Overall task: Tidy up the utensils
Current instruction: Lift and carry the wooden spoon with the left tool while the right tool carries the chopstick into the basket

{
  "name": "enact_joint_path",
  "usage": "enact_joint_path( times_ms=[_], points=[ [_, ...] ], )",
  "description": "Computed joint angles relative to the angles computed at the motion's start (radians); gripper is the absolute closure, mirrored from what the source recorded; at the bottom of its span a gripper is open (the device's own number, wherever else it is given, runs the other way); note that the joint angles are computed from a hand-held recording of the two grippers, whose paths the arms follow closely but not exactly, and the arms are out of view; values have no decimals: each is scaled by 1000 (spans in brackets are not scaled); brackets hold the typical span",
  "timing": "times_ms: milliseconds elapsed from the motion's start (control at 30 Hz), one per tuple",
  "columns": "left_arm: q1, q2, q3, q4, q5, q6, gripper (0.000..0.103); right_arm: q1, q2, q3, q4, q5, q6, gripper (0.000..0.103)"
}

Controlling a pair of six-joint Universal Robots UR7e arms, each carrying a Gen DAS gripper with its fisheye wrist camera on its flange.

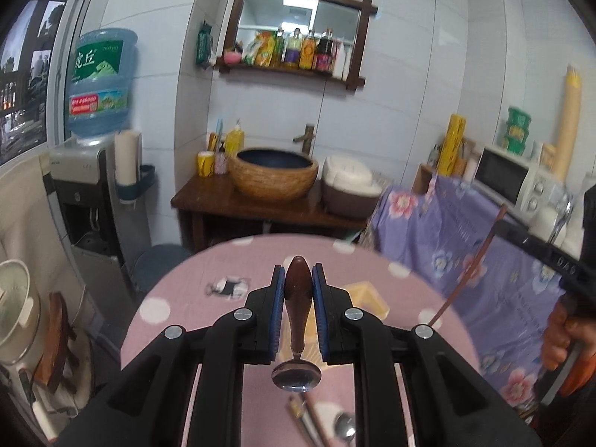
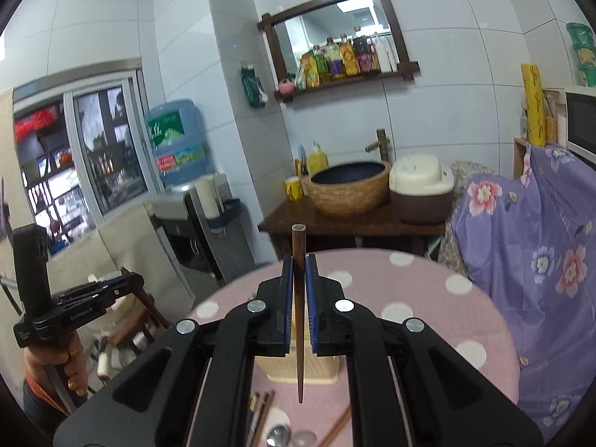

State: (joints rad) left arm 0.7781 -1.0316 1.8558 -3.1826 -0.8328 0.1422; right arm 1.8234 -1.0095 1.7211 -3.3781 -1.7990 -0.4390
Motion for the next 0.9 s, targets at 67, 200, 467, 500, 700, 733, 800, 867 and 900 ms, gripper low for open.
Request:
enact_joint_path(
  times_ms=[67, 200, 467, 500, 700, 733, 800, 867, 900],
  points=[
    [-7, 30, -67, 3, -6, 18, 87, 22, 32, -66, -9, -12, -9, 95],
    [-7, 110, -159, -29, 9, 60, 87, 48, 112, -182, -32, -32, -29, 95],
    [57, 235, -199, -81, 16, 82, 87, 12, 226, -216, -80, -61, -96, 95],
    [67, 239, -196, -76, 8, 72, 87, 1, 233, -210, -81, -59, -92, 95],
    [109, 291, -184, -62, 4, 47, 87, -46, 269, -179, -82, -54, -89, 95],
    [116, 297, -184, -50, 2, 37, 87, -52, 271, -176, -75, -49, -82, 95],
    [128, 306, -185, -29, 0, 16, 87, -57, 278, -173, -74, -53, -86, 95],
    [139, 312, -184, -13, 0, 1, 87, -61, 285, -166, -108, -49, -104, 95],
    [142, 315, -185, -12, 2, -1, 87, -63, 286, -164, -116, -45, -109, 95]
  ],
)
